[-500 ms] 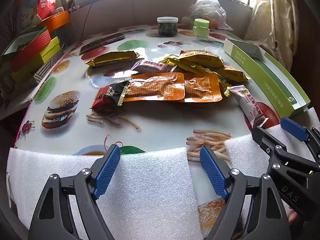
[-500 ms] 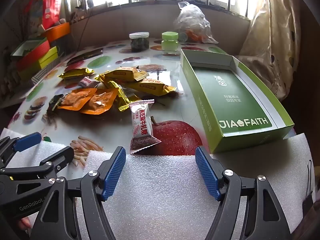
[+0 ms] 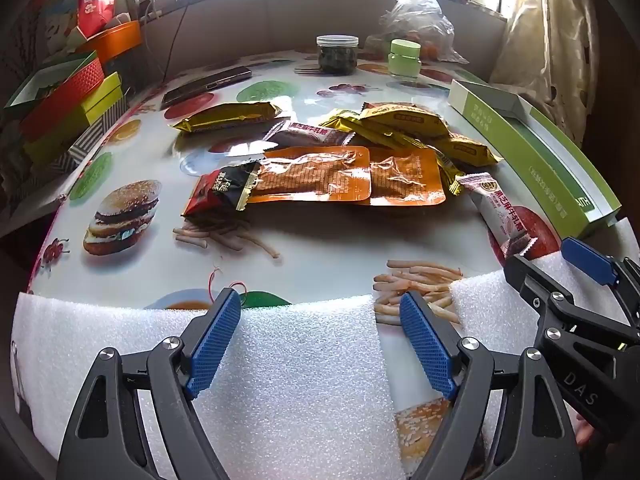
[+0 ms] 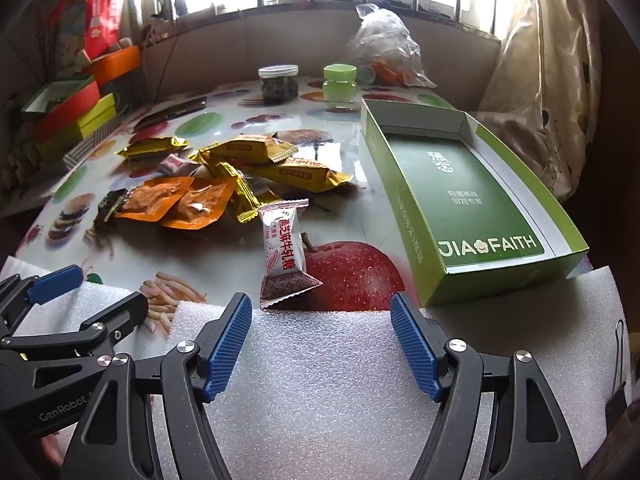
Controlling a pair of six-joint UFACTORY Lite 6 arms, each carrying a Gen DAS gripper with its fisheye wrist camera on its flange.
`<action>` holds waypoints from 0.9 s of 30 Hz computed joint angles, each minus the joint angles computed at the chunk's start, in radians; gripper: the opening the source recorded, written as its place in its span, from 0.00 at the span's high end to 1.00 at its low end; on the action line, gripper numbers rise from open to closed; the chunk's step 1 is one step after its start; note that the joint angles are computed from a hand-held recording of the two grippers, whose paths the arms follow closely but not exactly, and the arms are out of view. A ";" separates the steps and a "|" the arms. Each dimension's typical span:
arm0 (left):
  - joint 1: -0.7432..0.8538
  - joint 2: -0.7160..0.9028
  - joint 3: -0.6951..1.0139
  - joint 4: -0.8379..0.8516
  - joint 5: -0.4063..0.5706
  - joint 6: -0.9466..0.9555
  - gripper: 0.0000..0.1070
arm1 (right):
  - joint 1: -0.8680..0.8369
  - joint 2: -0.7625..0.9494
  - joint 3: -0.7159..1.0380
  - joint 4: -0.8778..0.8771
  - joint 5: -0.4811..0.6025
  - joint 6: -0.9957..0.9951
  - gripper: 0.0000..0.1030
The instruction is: Organize snacks
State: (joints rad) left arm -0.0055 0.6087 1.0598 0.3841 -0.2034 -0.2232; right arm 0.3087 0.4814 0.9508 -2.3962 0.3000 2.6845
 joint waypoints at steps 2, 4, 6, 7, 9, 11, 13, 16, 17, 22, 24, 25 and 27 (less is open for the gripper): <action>0.000 0.000 0.002 0.006 0.003 -0.005 0.23 | 0.000 0.000 0.000 0.000 0.000 0.000 0.30; 0.000 0.001 -0.002 0.000 -0.004 -0.002 0.23 | 0.001 0.000 0.000 0.001 0.001 -0.001 0.30; 0.002 0.001 -0.001 0.007 -0.004 -0.005 0.23 | 0.001 0.000 0.000 0.001 0.001 -0.001 0.30; 0.002 0.001 -0.003 0.000 -0.007 0.002 0.23 | 0.001 0.000 0.000 0.000 0.001 0.001 0.30; 0.009 0.002 0.001 0.024 -0.008 -0.019 0.23 | 0.000 0.000 0.000 -0.001 0.001 0.002 0.30; 0.009 0.002 0.001 0.026 -0.007 -0.020 0.23 | 0.000 0.000 0.000 -0.002 0.001 0.002 0.30; 0.009 0.001 0.000 0.027 -0.009 -0.021 0.23 | 0.000 -0.001 -0.001 -0.002 0.001 0.003 0.30; 0.009 0.001 0.001 0.029 -0.007 -0.022 0.23 | -0.001 -0.001 -0.001 -0.003 0.001 0.004 0.30; 0.008 0.001 0.001 0.029 -0.007 -0.023 0.23 | -0.001 -0.001 -0.001 -0.003 0.001 0.004 0.30; 0.011 -0.001 0.001 0.056 -0.009 -0.048 0.23 | 0.000 -0.001 -0.001 -0.003 0.001 0.004 0.30; 0.014 -0.003 -0.001 0.067 -0.011 -0.055 0.23 | 0.000 -0.001 -0.001 -0.004 0.002 0.005 0.30; 0.014 -0.003 0.000 0.073 -0.012 -0.060 0.23 | 0.000 -0.001 -0.001 -0.003 0.002 0.004 0.30; 0.016 -0.004 0.000 0.078 -0.013 -0.064 0.23 | 0.000 -0.001 -0.001 -0.003 0.002 0.004 0.30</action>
